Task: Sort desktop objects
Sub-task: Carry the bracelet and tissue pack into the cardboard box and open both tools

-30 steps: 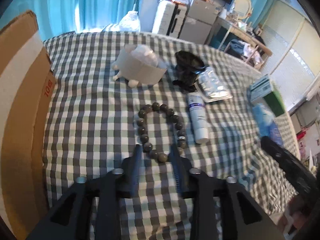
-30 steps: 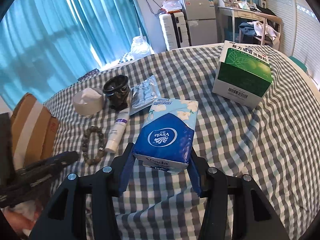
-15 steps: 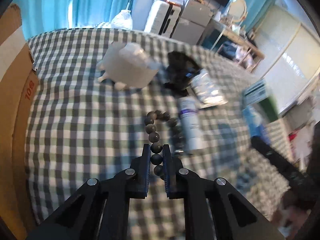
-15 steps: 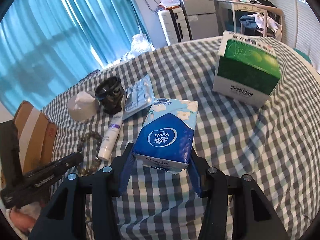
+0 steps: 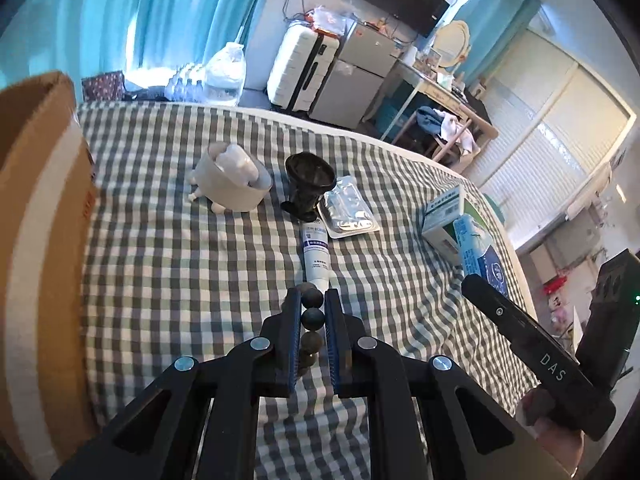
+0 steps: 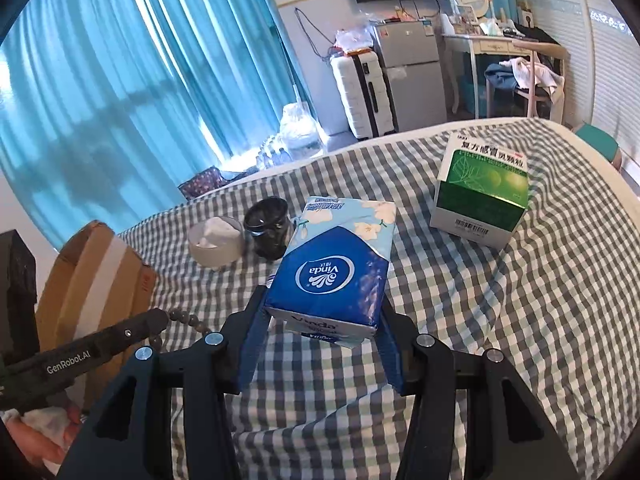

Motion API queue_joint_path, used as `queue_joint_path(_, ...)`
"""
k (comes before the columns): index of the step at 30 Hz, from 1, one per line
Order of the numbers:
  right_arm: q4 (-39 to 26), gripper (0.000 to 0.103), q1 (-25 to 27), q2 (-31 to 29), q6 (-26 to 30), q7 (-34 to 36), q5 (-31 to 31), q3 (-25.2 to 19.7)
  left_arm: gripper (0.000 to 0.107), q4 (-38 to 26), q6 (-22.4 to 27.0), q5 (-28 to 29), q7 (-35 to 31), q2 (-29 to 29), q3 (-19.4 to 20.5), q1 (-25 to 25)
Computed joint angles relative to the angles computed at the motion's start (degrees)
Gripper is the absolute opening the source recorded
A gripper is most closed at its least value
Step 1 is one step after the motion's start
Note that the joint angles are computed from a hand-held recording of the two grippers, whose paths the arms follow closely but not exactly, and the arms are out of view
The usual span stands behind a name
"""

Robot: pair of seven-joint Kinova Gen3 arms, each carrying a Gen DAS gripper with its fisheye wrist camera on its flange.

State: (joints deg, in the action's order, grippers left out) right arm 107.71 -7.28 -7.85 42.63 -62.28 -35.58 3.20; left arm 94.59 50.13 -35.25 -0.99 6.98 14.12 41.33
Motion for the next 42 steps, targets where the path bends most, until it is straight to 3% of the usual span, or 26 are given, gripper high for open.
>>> queue_joint_path(5, -0.5, 0.05, -0.8, -2.74, 2.39, 0.87, -0.2, 0.69, 0.011, -2.35, 4.6, -2.58, 1.32, -1.92, 1.37, 1.48)
queue_joint_path(9, -2.68, 0.05, -2.65, -4.96, 6.43, 3.5, -3.87, 2.56, 0.011, -5.03, 9.72, -6.62, 2.2, -4.47, 2.77, 2.3)
queue_joint_path(15, -5.88, 0.05, -7.88, -8.15, 9.22, 4.45, -6.19, 0.37, 0.011, -9.26, 16.51, -9.71, -0.86, -9.48, 5.87, -1.08)
queue_joint_path(18, -7.73, 0.05, -11.38, -8.53, 9.13, 3.88, -6.04, -2.78, 0.011, -10.15, 18.35, -7.0, -4.23, -12.97, 5.93, -4.28)
queue_joint_path(21, -9.63, 0.05, -15.6, -6.62, 9.18, 3.02, -6.91, -6.18, 0.011, -10.89, 23.51, -6.97, -7.27, -15.45, 6.87, -7.04)
queue_joint_path(27, -12.91, 0.05, -21.19, -0.24, 5.72, -4.12, -1.28, -14.99, 0.011, -6.66, 29.81, -2.66, -11.79, -20.73, 5.21, -13.03)
queue_joint_path(30, -13.67, 0.06, -23.38, 2.28, 4.05, -9.48, 4.62, -17.9, 0.012, -2.7, 29.92, 0.74, -13.46, -22.97, 3.34, -15.12)
queue_joint_path(31, -13.79, 0.076, -23.95, 2.74, 3.65, -11.41, 6.53, -18.57, 0.014, -1.85, 31.27, 0.99, -13.32, -22.94, 3.9, -16.55)
queue_joint_path(32, -13.28, 0.082, -23.45, 2.76, 2.81, -12.42, 7.53, -19.52, 0.015, -1.56, 32.99, 0.63, -13.16, -22.61, 4.77, -17.73)
queue_joint_path(33, -12.52, 0.082, -23.66, 2.39, 1.94, -12.5, 7.59, -19.4, 0.027, -1.6, 35.14, 0.11, -12.99, -21.82, 5.94, -18.91)
queue_joint_path(34, -11.8, 0.082, -24.45, 1.93, 1.48, -11.64, 6.89, -18.22, 0.049, -1.6, 36.35, -0.13, -12.84, -21.17, 6.94, -19.86)
queue_joint_path(36, -9.66, 0.083, -25.14, 0.11, 0.59, -9.0, 5.39, -15.95, 0.078, -1.24, 38.76, -1.41, -11.01, -19.79, 10.04, -21.65)
queue_joint_path(38, -7.08, 0.085, -24.08, -2.54, -1.38, -8.66, 6.32, -14.98, 0.081, -0.86, 40.29, -2.73, -8.32, -18.95, 12.73, -22.09)
queue_joint_path(42, -3.42, 0.087, -20.86, -7.28, -1.65, -10.01, 7.71, -10.5, 0.09, -1.44, 39.94, -2.32, -5.61, -17.45, 13.85, -20.94)
